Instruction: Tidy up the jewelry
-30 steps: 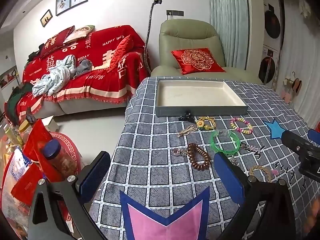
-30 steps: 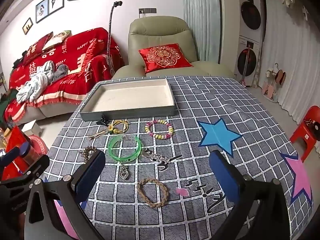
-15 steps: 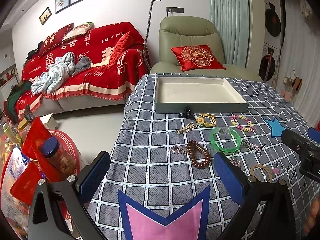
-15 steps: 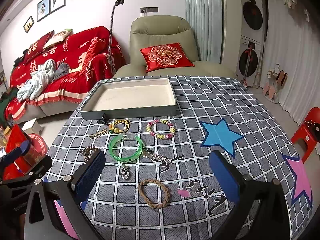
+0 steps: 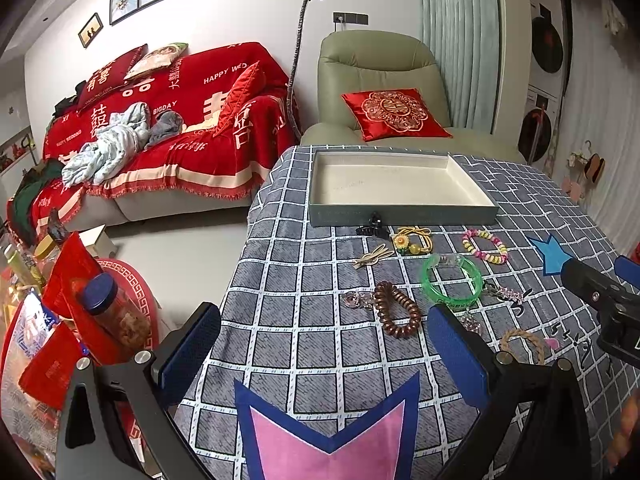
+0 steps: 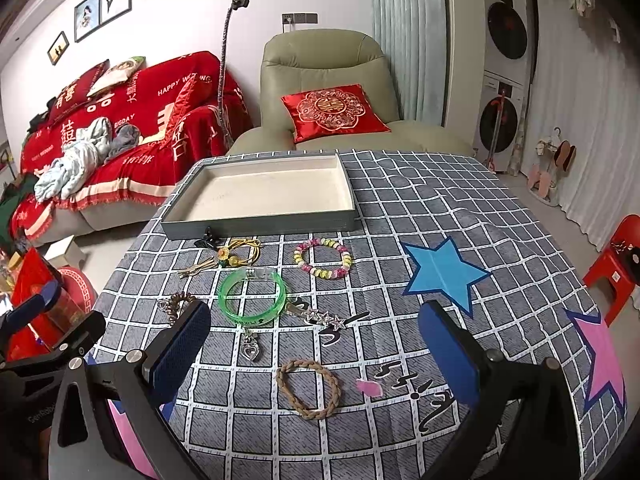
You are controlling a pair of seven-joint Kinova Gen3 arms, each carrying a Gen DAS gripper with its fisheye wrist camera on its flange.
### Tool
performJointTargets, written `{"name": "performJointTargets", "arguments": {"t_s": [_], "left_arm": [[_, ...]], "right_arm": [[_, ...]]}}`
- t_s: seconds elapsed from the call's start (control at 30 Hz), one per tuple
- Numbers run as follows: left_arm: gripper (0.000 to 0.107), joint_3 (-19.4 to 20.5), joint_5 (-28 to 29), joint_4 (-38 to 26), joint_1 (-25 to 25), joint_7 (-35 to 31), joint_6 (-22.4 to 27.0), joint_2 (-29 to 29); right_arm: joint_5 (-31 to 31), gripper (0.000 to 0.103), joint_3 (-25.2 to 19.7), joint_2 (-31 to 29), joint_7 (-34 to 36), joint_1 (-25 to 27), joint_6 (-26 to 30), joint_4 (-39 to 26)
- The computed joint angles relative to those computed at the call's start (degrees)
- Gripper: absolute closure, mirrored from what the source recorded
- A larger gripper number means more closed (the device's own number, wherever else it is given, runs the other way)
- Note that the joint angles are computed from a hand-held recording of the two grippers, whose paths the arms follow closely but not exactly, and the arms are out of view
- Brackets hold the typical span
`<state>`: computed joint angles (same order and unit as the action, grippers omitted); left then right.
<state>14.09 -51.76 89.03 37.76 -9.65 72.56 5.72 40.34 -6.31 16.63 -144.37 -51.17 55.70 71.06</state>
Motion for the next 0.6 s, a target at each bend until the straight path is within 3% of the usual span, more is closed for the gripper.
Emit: {"name": "performJointTargets", "arguments": {"t_s": [0.6], "left_arm": [[0.004,-0.25,0.7,0.2,-0.37,-0.38,-0.54,0.09]], "right_arm": [[-0.07,0.0,0.28,0.61,-0.04,-0.24,-0.41,-0.09]]}}
